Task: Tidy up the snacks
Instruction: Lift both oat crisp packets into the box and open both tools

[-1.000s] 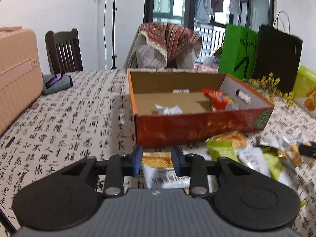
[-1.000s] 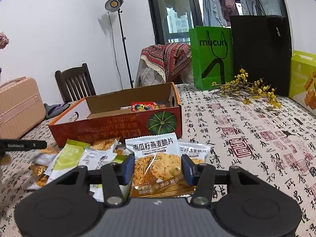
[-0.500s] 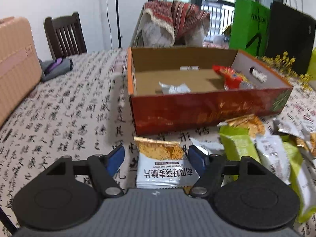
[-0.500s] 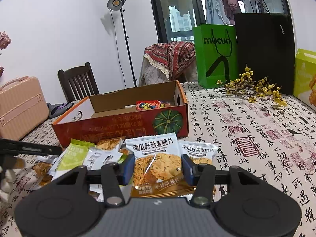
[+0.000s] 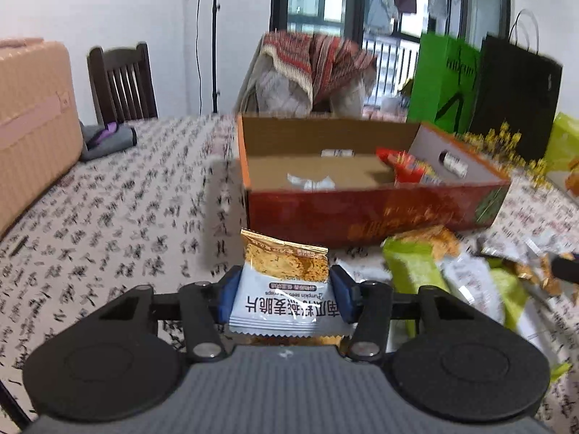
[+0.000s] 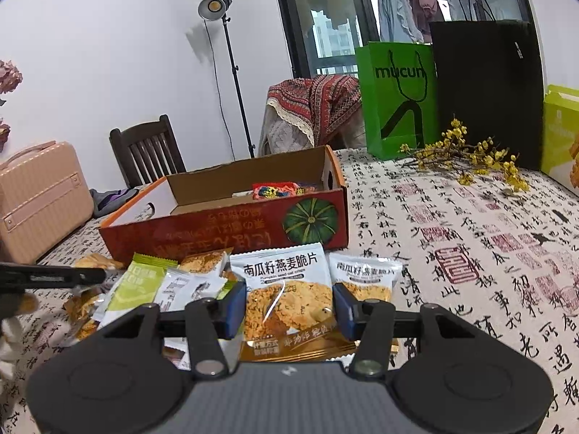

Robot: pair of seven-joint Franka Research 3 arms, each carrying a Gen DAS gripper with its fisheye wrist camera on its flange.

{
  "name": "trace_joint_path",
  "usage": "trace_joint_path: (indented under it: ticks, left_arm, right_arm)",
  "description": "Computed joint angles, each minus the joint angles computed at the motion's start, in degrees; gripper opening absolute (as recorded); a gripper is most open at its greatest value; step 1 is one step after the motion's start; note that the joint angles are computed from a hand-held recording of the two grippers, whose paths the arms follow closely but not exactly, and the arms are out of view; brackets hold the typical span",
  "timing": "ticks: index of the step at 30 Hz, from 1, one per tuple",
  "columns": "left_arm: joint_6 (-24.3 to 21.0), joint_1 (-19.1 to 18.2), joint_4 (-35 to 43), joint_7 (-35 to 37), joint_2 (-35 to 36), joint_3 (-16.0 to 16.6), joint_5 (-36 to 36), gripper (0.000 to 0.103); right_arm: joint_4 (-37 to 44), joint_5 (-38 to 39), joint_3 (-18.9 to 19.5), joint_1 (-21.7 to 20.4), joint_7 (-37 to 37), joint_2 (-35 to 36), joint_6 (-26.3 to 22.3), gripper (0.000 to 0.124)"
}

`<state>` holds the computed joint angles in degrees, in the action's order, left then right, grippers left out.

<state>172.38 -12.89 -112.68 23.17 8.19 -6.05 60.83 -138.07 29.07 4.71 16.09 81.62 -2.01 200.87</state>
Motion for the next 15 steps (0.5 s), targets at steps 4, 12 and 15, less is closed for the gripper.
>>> trace_joint_path:
  ticks: [4, 12, 15]
  left_arm:
    - [4.11, -0.52, 1.33, -11.27, -1.43, 1.71, 11.63, 0.054]
    - [4.18, -0.79, 9.89, -20.48, 2.01, 0.38, 19.27, 0.054]
    - [3.3, -1.38, 13.44, -19.0, 4.52, 0.32, 16.17, 0.054]
  right_arm:
    - [2.35, 0.66, 0.18, 0.03, -2.19, 0.85, 0.58, 0.05]
    - [13.25, 3.49, -1.11, 1.05, -7.58, 5.71, -1.55, 0.05]
    - [19.31, 7.14, -3.67, 3.62, -10.91, 8.53, -4.17, 0.05]
